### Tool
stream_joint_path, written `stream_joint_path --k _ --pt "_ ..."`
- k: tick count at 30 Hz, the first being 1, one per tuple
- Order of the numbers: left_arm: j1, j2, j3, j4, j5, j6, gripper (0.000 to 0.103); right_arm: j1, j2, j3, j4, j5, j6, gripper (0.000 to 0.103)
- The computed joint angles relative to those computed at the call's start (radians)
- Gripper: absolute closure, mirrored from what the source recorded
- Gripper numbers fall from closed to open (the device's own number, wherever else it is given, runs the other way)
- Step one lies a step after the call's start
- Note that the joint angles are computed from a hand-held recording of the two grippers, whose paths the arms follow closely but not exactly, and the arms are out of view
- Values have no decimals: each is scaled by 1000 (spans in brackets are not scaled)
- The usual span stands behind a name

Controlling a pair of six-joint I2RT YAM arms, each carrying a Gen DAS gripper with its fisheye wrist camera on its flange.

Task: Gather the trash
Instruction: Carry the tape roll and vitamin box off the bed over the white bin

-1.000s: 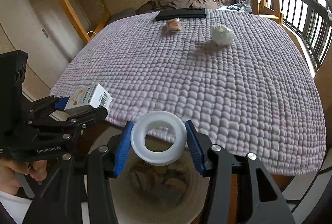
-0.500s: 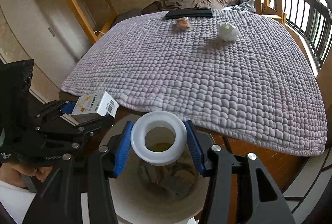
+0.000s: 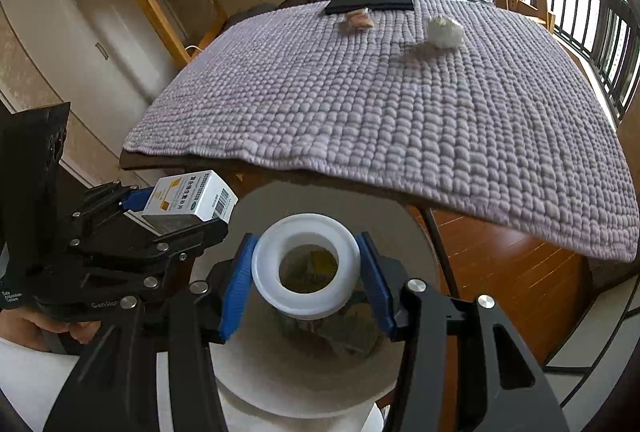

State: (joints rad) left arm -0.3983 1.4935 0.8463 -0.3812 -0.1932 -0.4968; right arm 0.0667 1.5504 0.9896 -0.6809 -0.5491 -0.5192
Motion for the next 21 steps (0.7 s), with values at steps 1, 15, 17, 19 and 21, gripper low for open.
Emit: stream_joint_path --k 1,15,17,19,21 --pt "-2 1 -3 0 -1 0 29 0 -1 -6 0 3 -3 53" --pt "4 48 -51 21 44 -1 29 1 27 -48 17 44 -14 53" --pt "6 57 -56 27 49 0 29 2 37 -49 22 48 -11 53" --pt "7 67 -57 30 53 2 29 4 50 -47 31 52 -7 53" --pt "9 81 -56 34 55 10 29 7 61 -48 42 59 -1 53"
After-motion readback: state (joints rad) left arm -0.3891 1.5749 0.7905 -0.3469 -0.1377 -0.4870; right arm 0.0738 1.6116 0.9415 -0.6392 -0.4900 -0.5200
